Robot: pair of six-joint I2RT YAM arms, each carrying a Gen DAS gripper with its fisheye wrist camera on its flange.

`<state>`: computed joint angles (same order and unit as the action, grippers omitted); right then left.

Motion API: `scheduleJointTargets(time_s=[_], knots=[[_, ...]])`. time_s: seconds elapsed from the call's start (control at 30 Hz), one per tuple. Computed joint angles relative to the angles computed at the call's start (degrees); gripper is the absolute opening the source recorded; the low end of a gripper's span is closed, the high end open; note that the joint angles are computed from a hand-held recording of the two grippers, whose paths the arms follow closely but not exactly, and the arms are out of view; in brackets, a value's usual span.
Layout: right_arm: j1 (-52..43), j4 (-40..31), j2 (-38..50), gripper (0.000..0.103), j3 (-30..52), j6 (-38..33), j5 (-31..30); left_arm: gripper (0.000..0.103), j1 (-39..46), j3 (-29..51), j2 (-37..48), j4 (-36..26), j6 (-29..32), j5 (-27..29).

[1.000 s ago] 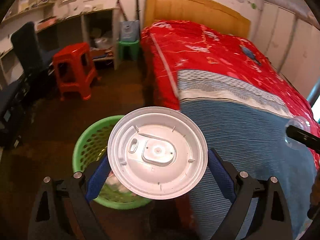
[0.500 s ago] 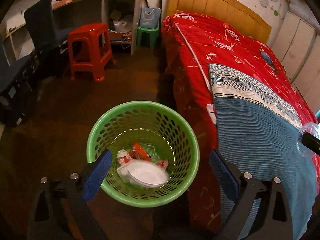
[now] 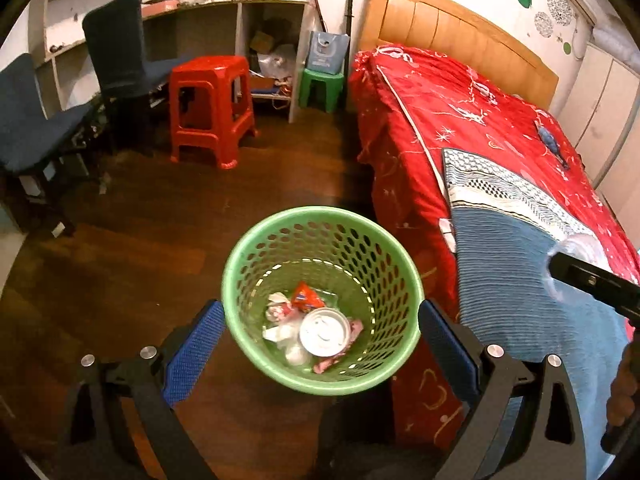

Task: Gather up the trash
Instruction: 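Carry the clear cup over the wastebasket and open the right tool to drop it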

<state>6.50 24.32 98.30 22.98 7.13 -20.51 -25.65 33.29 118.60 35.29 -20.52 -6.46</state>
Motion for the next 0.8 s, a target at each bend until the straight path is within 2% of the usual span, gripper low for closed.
scheduleJointTargets(time_s=[0.3,0.37,0.67,0.8], knots=[[7.5,-0.9,8.5,0.038,7.4,5.1,1.7,0.095,3.5,-5.9,-3.3,4.3,0.6,1.4],[9.1,-1.1,9.7,0.046,8.6,6.0,2.1,0.095,4.1,-6.4,-3.3,4.7,0.6,1.7],[14.0,-1.7,11.9,0.064,11.7,7.5,3.7,0.095,5.5,-7.1,-2.6,5.9,-0.3,3.0],[14.3,-1.6,10.8,0.065,10.9,6.9,3.9,0.095,5.9,-7.6,-3.1,6.1,-0.6,3.1]])
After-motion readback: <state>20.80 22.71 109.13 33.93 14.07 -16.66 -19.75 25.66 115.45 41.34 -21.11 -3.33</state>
